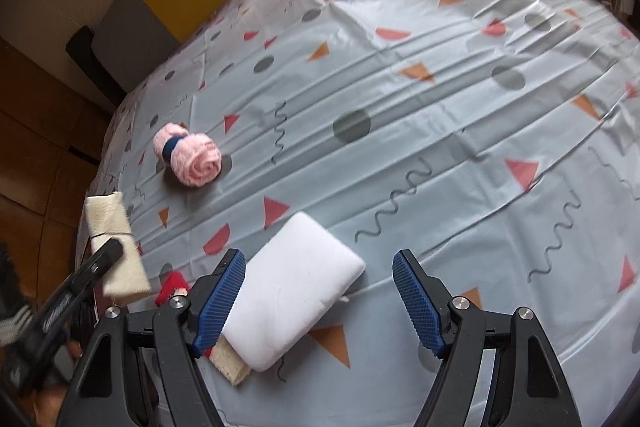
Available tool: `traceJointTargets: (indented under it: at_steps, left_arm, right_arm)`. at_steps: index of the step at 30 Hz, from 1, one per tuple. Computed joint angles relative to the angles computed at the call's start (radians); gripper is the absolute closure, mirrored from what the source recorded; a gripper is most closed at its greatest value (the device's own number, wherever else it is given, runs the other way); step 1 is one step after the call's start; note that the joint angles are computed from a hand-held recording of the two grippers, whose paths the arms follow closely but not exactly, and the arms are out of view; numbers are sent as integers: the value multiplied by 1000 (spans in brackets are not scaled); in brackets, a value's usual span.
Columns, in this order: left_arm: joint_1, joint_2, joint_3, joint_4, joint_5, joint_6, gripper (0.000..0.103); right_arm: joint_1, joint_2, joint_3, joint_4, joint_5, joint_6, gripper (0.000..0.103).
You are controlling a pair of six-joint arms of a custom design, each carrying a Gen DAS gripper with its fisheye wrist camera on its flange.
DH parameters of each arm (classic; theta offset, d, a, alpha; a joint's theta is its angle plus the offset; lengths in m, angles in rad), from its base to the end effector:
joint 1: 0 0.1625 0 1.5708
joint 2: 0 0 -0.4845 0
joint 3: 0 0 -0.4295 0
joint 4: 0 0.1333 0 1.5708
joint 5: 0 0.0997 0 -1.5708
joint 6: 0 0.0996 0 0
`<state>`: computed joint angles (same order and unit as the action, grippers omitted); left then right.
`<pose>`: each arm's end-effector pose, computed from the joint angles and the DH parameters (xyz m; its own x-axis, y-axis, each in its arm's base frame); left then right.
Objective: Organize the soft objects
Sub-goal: 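Grasp the cream mesh loofah with the left tool, then grasp the white foam block with the right tool while the left holds the loofah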
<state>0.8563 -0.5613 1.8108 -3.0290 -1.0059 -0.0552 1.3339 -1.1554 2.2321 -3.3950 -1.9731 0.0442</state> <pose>-0.2920 -0.6214 -0.0488 -0.7450 0.4282 -0.5115 0.6008 0.7638 -0.2358 -0.0338 -0.5418 0.2282 -0.8236 0.5057 0.2568 0.2087 0.6912 -0.6918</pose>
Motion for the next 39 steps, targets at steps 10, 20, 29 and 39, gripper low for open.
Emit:
traceJointTargets:
  at_steps: [10,20,29,39]
  left_arm:
    - [-62,-92,263,-131,-29,72,79]
    - [-58,-52,377,-269,-47,137,79]
    - [-21,-63,376,-269,-105,107,78]
    - [-2,-63,373,-268,-146,83,78]
  right_arm:
    - [-18,-25,12,59,78,24,26]
    - [-41,31,-10,-17,242,-35,25]
    - [11,95,-52,-61,63,-98,17]
    - [63,156,-103,3,-94,-167,7]
